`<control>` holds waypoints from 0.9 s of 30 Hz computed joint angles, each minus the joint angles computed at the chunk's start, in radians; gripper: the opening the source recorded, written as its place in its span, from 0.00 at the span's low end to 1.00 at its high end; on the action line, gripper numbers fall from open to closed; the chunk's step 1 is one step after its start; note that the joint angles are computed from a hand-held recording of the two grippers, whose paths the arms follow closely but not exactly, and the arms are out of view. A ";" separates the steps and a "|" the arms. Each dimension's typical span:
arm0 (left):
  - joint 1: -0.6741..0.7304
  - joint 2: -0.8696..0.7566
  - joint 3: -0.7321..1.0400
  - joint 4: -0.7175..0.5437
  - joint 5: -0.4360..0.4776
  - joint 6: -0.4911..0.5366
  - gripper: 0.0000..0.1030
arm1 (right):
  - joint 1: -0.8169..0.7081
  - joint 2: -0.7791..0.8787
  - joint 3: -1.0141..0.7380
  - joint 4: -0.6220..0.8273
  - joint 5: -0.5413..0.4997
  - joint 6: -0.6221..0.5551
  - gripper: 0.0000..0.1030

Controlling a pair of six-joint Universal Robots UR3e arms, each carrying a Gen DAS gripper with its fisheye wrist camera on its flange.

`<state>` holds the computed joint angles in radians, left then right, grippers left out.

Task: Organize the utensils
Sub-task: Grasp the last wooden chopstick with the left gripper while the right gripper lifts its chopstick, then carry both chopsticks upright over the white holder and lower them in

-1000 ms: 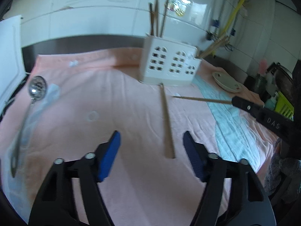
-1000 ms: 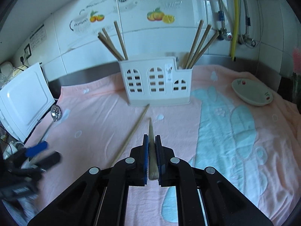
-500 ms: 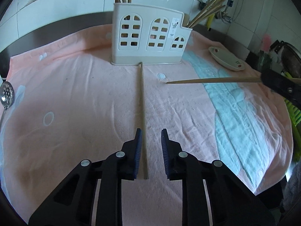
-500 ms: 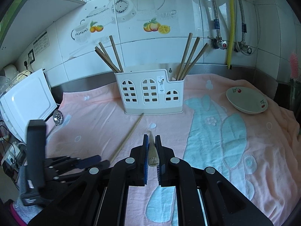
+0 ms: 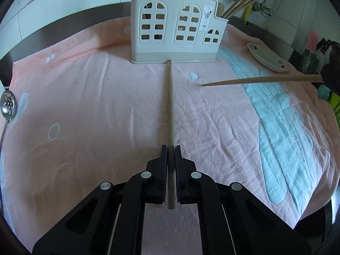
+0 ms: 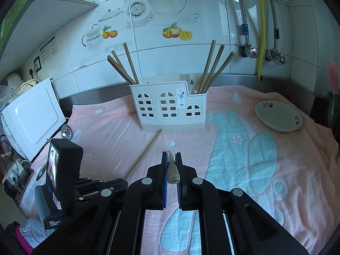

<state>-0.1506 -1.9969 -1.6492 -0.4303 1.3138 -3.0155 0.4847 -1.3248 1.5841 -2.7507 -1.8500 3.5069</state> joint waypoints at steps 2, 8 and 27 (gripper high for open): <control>0.010 0.022 -0.017 0.010 -0.015 0.002 0.05 | -0.001 0.000 -0.008 0.008 -0.001 -0.005 0.07; 0.053 0.127 -0.062 0.034 -0.071 0.005 0.05 | -0.001 -0.006 -0.033 0.028 -0.011 -0.030 0.07; 0.071 0.229 0.132 -0.079 -0.168 0.098 0.05 | -0.117 0.046 -0.392 0.348 0.154 -0.177 0.07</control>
<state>-0.0796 -1.7683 -1.5170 -0.5096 1.1455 -2.9179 0.3679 -1.2789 1.1925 -2.4031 -1.6961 3.3294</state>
